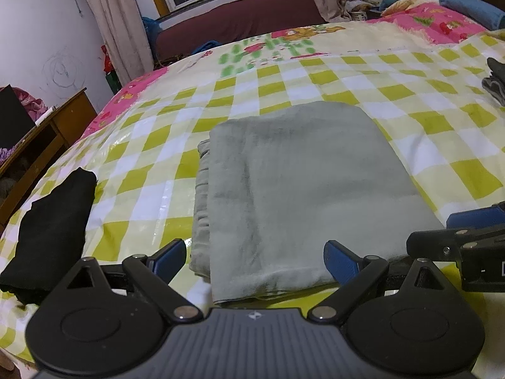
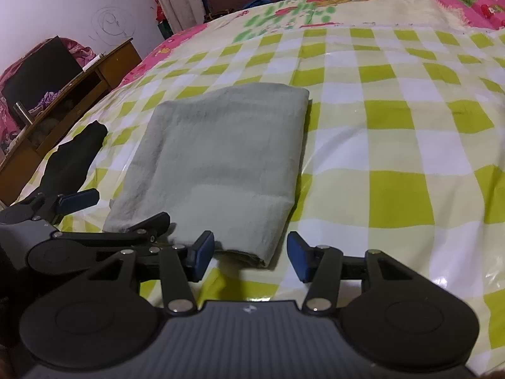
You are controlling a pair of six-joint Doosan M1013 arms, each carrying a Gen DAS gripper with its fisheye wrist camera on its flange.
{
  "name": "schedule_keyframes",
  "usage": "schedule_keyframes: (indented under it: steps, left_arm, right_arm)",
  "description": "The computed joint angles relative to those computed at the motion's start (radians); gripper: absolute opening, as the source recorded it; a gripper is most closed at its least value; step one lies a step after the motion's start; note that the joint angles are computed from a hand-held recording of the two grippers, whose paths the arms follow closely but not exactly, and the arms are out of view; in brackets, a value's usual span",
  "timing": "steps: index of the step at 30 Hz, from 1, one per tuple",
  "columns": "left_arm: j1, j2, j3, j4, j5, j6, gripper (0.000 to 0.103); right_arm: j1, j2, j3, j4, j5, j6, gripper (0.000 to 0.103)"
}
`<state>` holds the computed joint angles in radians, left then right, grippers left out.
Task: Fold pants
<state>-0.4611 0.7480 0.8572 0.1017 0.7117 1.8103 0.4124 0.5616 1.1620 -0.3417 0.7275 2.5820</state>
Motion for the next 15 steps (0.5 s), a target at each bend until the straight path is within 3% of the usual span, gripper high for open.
schedule_keyframes:
  steps: [15]
  left_arm:
    - [0.003,0.003,-0.006,-0.021,0.01,0.012,0.103]
  right_arm:
    - [0.006,0.002,0.001,-0.014,0.003,0.002,0.056]
